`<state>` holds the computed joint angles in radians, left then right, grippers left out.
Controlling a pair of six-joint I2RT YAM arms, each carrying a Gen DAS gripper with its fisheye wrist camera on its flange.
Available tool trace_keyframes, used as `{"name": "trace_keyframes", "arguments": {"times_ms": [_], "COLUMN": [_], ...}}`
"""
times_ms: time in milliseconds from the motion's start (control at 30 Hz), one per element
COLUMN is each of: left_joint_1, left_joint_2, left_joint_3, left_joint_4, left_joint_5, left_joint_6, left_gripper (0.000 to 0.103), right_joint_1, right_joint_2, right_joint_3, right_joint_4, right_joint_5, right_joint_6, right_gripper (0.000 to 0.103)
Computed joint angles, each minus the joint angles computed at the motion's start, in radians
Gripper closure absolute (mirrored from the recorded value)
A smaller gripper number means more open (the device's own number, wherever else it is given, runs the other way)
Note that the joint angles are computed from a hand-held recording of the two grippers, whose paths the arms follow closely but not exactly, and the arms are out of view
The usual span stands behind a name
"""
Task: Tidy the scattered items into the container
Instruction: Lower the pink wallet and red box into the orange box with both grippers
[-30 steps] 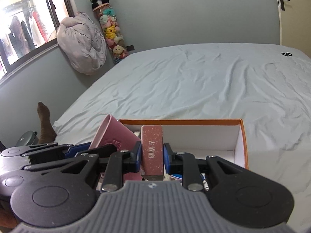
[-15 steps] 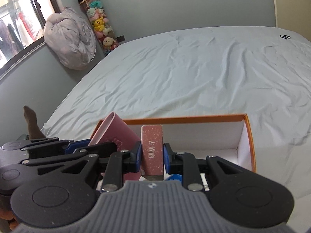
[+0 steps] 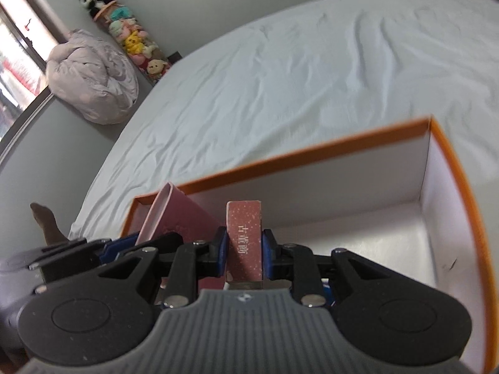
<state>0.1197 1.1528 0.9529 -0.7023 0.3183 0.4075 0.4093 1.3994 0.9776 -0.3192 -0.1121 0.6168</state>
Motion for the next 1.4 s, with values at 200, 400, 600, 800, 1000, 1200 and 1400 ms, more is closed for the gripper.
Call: {"name": "trace_keyframes", "arguments": {"times_ms": [200, 400, 600, 800, 1000, 1200, 1400], "left_joint_1": [-0.011, 0.006, 0.03, 0.074, 0.174, 0.263, 0.292], "left_joint_2": [0.04, 0.075, 0.104, 0.075, -0.004, -0.064, -0.074], "left_joint_3": [-0.011, 0.001, 0.038, 0.067, 0.076, 0.04, 0.014], "left_joint_4": [0.018, 0.031, 0.001, -0.053, -0.073, -0.06, -0.074], "left_joint_5": [-0.055, -0.039, -0.002, 0.036, 0.107, 0.122, 0.141], "left_joint_6": [-0.027, -0.041, -0.015, 0.049, 0.121, 0.127, 0.147], "left_gripper": [0.084, 0.082, 0.077, 0.062, 0.056, 0.056, 0.056], "right_joint_1": [-0.033, -0.025, -0.006, 0.024, 0.05, 0.071, 0.071], "right_joint_2": [0.045, 0.089, 0.105, 0.131, 0.169, 0.187, 0.174], "right_joint_3": [-0.02, -0.004, 0.019, 0.066, 0.122, 0.147, 0.158], "right_joint_4": [0.045, 0.068, 0.059, 0.025, -0.01, -0.016, -0.026], "right_joint_5": [-0.062, -0.076, -0.055, -0.011, 0.03, 0.042, -0.002], "right_joint_6": [0.067, 0.101, 0.112, 0.104, 0.085, 0.062, 0.06], "right_gripper": [0.079, 0.078, 0.078, 0.078, 0.078, 0.073, 0.071]}}
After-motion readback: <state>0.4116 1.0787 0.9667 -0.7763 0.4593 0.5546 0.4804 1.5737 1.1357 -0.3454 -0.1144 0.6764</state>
